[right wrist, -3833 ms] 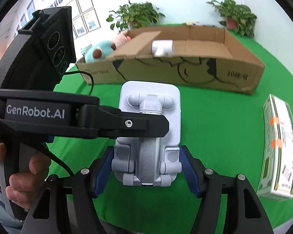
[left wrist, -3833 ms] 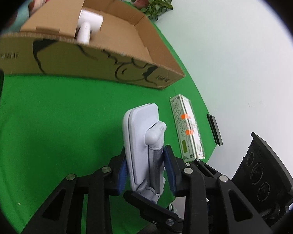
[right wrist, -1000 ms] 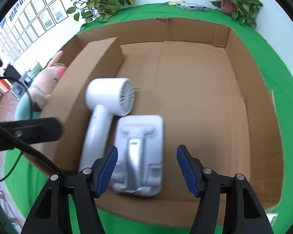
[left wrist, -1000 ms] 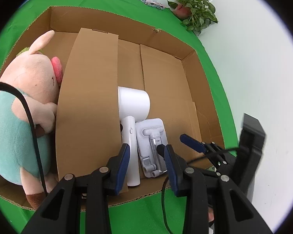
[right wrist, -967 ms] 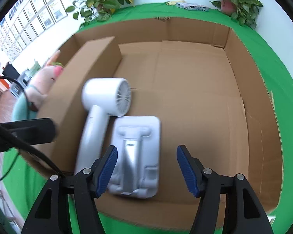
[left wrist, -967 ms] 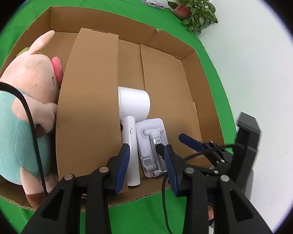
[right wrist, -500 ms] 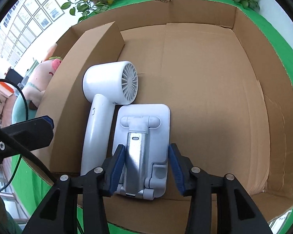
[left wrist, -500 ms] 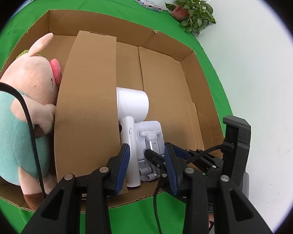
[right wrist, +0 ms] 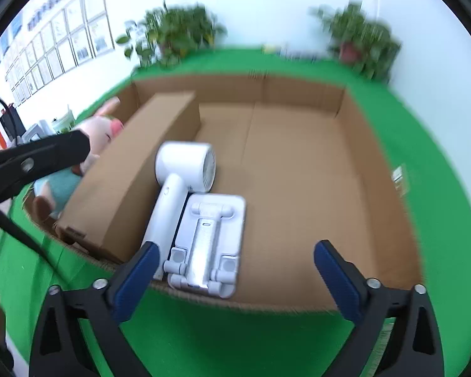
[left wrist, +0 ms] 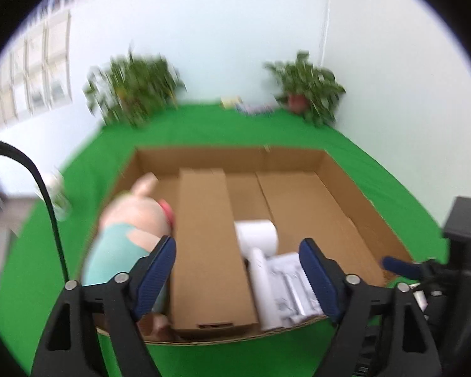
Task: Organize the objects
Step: 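Withdraw the right gripper from the box, then move the right gripper to the white-and-green medicine box on the table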
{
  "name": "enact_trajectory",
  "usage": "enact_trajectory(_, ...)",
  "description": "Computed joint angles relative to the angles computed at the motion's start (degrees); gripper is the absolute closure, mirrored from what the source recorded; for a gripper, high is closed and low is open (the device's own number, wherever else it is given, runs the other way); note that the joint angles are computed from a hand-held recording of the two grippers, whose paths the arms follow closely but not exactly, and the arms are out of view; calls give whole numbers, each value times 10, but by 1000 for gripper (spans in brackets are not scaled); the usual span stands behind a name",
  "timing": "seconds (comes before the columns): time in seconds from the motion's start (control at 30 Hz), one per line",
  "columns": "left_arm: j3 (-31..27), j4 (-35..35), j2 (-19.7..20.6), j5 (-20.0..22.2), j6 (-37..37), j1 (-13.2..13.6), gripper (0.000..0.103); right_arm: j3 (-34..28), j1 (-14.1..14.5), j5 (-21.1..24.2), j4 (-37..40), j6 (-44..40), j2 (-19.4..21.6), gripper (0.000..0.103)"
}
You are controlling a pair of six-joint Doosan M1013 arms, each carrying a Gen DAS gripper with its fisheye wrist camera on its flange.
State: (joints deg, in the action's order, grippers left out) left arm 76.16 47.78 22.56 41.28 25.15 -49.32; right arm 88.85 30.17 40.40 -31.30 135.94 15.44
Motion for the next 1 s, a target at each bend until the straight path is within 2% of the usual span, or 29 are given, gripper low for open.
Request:
enact_trajectory(0.03, 12, 60, -5, 9, -38, -11, 21, 10, 7, -5, -32, 29, -8, 1)
enact_trajectory(0.1, 29, 127, -11, 25, -80, -27, 21, 33, 23, -7, -103, 92, -27, 1)
enact_trajectory(0.23, 50, 168, -19, 45, -123, -42, 21, 68, 53, 21, -203, 183, -56, 1)
enact_trajectory(0.43, 84, 193, -37, 46, -184, -53, 21, 93, 64, 12, -213, 226, -83, 1)
enact_trajectory(0.6, 97, 193, -45, 32, -193, -58, 21, 106, 75, 18, -235, 243, -98, 1)
enact_trajectory(0.63, 102, 197, -48, 28, -200, -59, 28, 109, 75, 18, -236, 242, -100, 1)
enact_trajectory(0.67, 107, 199, -51, 21, -205, -60, 47, 110, 77, 20, -237, 241, -103, 1)
enact_trajectory(0.7, 107, 190, -52, 11, -197, -58, 60, 113, 78, 22, -242, 244, -105, 1)
enact_trajectory(0.73, 106, 171, -53, 0, -183, -55, 82, 113, 80, 31, -256, 256, -102, 1)
enact_trajectory(0.77, 104, 158, -52, -4, -174, -53, 90, 114, 80, 36, -258, 258, -102, 1)
enact_trajectory(0.83, 103, 158, -52, -2, -178, -55, 90, 118, 81, 39, -256, 261, -106, 1)
enact_trajectory(0.87, 103, 165, -52, 2, -185, -57, 84, 120, 80, 36, -255, 262, -108, 1)
enact_trajectory(0.9, 101, 164, -51, 7, -184, -59, 74, 123, 81, 37, -260, 266, -111, 1)
enact_trajectory(0.93, 100, 161, -51, 10, -182, -59, 41, 127, 83, 43, -269, 272, -113, 1)
enact_trajectory(0.97, 103, 172, -53, 8, -194, -61, 17, 130, 84, 46, -274, 275, -115, 1)
enact_trajectory(1.0, 112, 201, -56, 6, -227, -64, 16, 133, 84, 48, -275, 276, -117, 1)
